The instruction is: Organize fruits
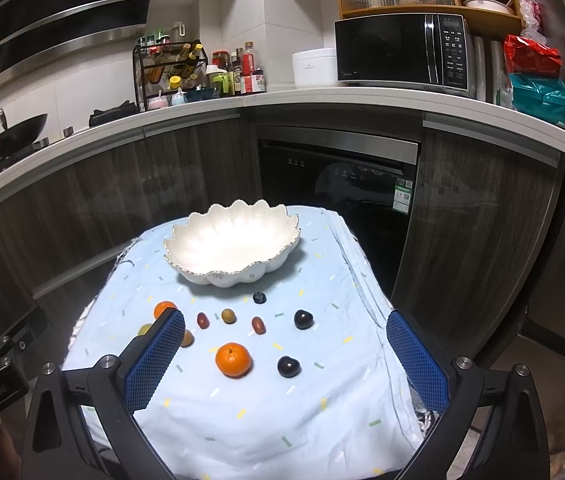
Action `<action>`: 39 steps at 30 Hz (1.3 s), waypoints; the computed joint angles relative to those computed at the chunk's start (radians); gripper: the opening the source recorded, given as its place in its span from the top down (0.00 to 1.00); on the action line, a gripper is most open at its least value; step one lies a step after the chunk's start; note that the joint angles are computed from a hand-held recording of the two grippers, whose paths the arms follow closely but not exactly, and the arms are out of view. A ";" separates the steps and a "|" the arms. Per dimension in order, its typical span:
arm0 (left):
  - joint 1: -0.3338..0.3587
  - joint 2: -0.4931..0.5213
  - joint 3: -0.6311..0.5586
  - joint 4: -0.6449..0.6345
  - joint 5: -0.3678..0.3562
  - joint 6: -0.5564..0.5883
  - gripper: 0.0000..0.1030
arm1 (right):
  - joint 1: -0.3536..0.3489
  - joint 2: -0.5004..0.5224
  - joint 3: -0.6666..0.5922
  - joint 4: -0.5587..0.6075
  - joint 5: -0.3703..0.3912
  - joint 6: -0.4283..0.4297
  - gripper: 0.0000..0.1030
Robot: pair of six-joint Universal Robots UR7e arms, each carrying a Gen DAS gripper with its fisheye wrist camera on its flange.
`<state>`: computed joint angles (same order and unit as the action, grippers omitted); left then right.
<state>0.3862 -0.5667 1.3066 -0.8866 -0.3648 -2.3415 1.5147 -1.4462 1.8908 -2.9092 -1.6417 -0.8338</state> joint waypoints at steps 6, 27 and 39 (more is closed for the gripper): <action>0.000 0.002 -0.003 0.001 -0.001 0.000 0.00 | 0.000 0.000 -0.001 0.000 -0.001 -0.001 0.00; 0.000 0.003 -0.001 -0.010 -0.003 0.008 0.00 | 0.000 0.001 -0.001 -0.001 -0.001 -0.001 0.00; -0.001 0.004 -0.002 -0.009 -0.004 0.008 0.00 | -0.001 0.001 -0.001 0.000 -0.001 -0.001 0.00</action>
<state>0.3853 -0.5629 1.3043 -0.8959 -0.3687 -2.3335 1.5141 -1.4456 1.8896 -2.9095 -1.6426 -0.8351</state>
